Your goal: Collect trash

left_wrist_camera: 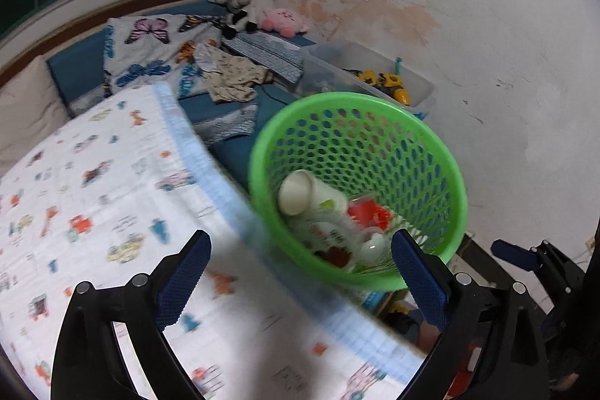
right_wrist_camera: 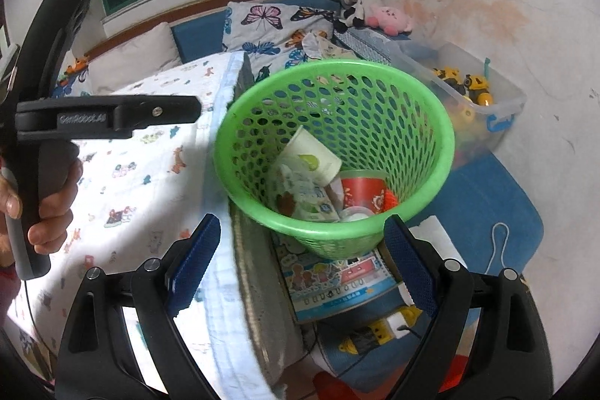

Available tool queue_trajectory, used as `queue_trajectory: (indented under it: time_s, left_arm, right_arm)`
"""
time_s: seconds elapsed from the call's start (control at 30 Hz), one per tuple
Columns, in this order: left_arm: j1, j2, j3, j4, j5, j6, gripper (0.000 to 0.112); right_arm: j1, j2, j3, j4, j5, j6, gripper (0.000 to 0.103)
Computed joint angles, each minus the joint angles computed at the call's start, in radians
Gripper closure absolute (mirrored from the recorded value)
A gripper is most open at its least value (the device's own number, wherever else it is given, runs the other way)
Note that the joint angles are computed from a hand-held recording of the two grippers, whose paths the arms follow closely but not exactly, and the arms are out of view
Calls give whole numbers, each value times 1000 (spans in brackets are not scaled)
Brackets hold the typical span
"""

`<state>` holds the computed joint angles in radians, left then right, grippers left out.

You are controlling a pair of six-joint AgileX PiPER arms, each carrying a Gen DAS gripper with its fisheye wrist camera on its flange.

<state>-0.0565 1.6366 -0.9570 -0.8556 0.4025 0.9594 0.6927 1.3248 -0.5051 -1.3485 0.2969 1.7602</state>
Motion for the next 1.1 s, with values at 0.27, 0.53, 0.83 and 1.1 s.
queue_trajectory:
  time_s: [0.27,0.53,0.83,1.1]
  left_arm:
    - [145,-183,157,-57,0,121,19]
    - [333,-335,265,-67,39,200,18]
    - [547,-512,394,-131,109,380,18]
    - [780,-601,464,-193,259,528,17]
  right_arm:
    - [176,-2,-37,41,139,65,15]
    - [350,14,-77,120,295,103,15]
    - [546,53,-132,158,478,172,12]
    - [655,91,-165,156,549,244,9]
